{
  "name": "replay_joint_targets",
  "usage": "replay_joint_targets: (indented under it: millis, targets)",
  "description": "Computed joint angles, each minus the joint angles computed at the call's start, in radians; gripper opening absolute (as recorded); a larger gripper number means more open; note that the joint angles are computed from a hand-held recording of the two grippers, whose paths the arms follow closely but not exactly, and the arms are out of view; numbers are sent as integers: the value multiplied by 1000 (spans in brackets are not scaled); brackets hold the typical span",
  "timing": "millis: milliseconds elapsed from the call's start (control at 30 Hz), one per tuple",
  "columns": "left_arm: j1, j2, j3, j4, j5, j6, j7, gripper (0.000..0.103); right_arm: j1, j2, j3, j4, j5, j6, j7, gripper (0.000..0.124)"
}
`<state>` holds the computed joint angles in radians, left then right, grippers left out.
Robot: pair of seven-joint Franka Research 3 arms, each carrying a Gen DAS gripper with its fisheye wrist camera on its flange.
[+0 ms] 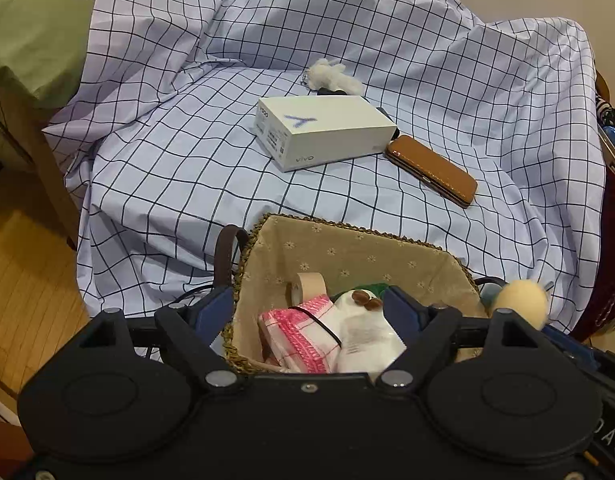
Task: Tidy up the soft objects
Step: 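Release the cotton pad pack with the left tool while the right tool lowers and releases the ball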
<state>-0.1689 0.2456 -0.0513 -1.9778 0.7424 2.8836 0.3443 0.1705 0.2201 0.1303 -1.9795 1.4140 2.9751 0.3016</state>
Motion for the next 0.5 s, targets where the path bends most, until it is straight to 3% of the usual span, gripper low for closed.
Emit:
replay_joint_targets:
  millis: [67, 500]
  targets:
    - [1, 1, -1, -1, -5, 0, 4, 77, -2, -2, 3, 0, 20, 0, -24, 44]
    - [-6, 4, -12, 5, -12, -18, 49, 78, -1, 7, 3, -3, -48, 27, 63, 55]
